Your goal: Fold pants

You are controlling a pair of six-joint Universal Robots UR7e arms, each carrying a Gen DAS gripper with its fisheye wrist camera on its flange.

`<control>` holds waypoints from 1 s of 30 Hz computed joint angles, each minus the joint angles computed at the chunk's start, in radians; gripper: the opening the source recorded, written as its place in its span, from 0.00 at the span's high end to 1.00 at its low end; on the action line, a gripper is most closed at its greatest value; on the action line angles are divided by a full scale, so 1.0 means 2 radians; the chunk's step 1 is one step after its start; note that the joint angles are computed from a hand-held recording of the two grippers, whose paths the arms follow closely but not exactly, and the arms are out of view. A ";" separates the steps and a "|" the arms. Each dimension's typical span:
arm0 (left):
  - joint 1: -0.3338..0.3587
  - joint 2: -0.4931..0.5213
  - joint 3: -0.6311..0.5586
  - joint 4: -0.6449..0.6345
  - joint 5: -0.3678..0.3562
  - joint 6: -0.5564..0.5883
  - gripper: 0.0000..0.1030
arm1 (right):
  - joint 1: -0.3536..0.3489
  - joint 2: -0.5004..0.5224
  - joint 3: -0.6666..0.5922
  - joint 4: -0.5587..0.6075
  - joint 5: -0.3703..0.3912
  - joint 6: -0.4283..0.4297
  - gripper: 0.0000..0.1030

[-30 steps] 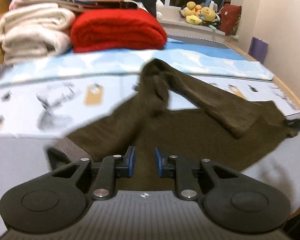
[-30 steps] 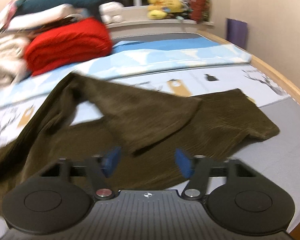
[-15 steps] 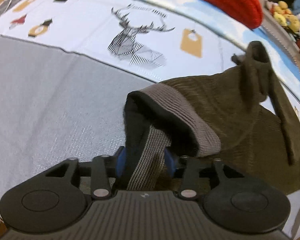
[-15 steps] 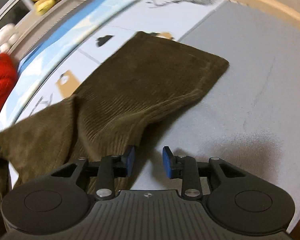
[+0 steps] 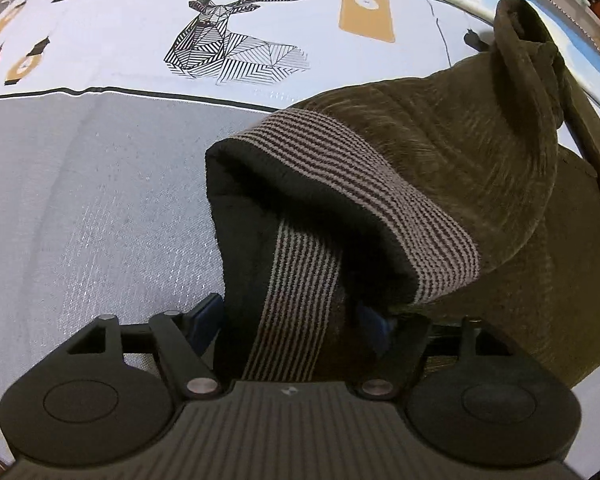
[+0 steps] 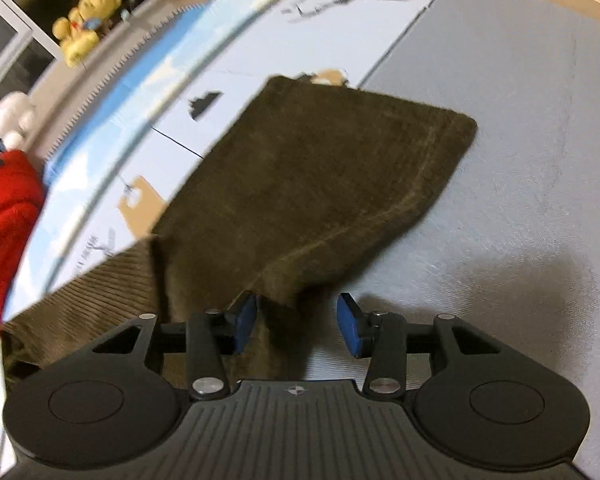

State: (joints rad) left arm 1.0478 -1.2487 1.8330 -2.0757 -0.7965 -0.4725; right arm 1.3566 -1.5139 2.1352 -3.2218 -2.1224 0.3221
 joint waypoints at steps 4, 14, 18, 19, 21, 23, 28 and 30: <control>-0.008 -0.013 0.011 -0.010 0.004 0.011 0.55 | -0.004 0.002 0.002 -0.015 0.003 -0.018 0.37; -0.040 -0.052 0.050 -0.100 0.021 0.070 0.72 | -0.020 -0.010 0.015 -0.053 0.041 -0.012 0.92; -0.060 -0.084 0.075 -0.143 0.042 0.092 0.74 | 0.017 -0.038 0.025 -0.044 0.017 -0.039 0.93; -0.067 -0.093 0.082 -0.140 0.055 0.092 0.74 | 0.026 -0.050 0.028 -0.023 0.008 -0.039 0.93; -0.072 -0.105 0.081 -0.106 0.068 0.070 0.74 | 0.044 -0.083 0.038 0.041 -0.011 -0.024 0.93; -0.070 -0.117 0.072 -0.041 0.070 0.025 0.74 | 0.053 -0.116 0.047 0.132 -0.034 0.008 0.94; -0.053 -0.106 0.037 0.126 0.069 -0.054 0.72 | 0.013 -0.175 0.054 0.328 0.008 0.063 0.92; -0.051 -0.103 0.034 0.147 0.069 -0.057 0.65 | -0.012 -0.197 0.063 0.328 0.046 0.059 0.90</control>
